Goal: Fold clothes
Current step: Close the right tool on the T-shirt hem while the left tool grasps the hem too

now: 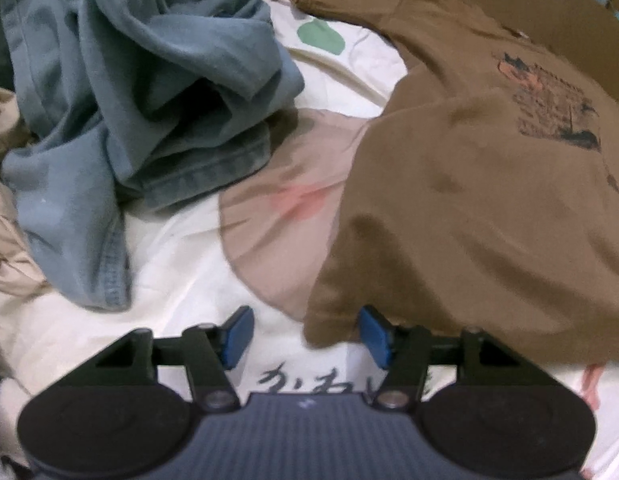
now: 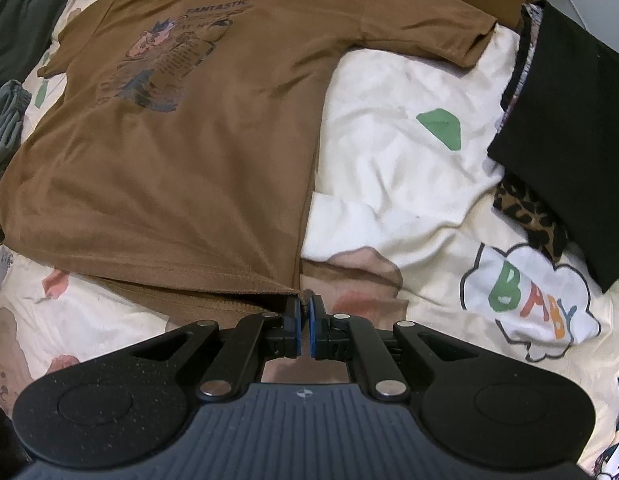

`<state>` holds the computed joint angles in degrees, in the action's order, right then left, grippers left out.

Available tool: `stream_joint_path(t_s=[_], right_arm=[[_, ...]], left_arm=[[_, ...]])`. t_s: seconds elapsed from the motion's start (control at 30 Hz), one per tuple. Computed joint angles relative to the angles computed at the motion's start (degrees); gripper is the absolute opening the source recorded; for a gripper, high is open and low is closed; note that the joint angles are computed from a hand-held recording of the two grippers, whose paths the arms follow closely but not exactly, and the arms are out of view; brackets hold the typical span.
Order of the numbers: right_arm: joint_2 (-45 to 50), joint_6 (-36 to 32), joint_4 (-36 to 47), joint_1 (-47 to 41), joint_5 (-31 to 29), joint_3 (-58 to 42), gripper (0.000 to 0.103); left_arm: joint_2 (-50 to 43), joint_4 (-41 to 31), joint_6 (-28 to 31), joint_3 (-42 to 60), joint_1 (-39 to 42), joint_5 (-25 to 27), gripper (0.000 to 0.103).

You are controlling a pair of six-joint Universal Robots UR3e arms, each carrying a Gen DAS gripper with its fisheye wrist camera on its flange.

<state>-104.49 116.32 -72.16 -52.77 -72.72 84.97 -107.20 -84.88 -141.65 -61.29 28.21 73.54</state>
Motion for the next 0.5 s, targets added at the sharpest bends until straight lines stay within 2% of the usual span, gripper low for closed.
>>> stream_joint_path(t_s=[0.07, 0.1, 0.13, 0.2, 0.37, 0.5], right_arm=[[-1.1, -0.8, 1.0, -1.2, 0.1, 0.6, 0.002], [-1.8, -1.5, 1.5, -1.8, 0.0, 1.0, 0.002], [-2.3, -2.1, 1.9, -2.3, 0.0, 1.4, 0.002], [-3.4, -3.3, 2.8, -3.4, -0.1, 2.1, 0.002], [-5.3, -5.6, 5.5, -6.3, 0.5, 2.5, 0.002], [-6.4, -7.5, 7.4, -8.4, 1.0, 2.4, 0.002]], left_arm=[[-0.8, -1.4, 0.3, 1.3, -0.5, -0.5, 0.054], [-1.1, -1.9, 0.7, 1.8, -0.9, -0.3, 0.043], [-1.6, -3.0, 0.5, 2.9, -1.2, -0.3, 0.027], [-2.3, -5.1, -0.2, 5.2, -1.5, 0.0, 0.010], [-3.3, -12.1, 1.1, 12.4, -0.6, -0.6, 0.005], [-6.3, -21.1, 3.1, 23.8, 1.4, -3.0, 0.004]])
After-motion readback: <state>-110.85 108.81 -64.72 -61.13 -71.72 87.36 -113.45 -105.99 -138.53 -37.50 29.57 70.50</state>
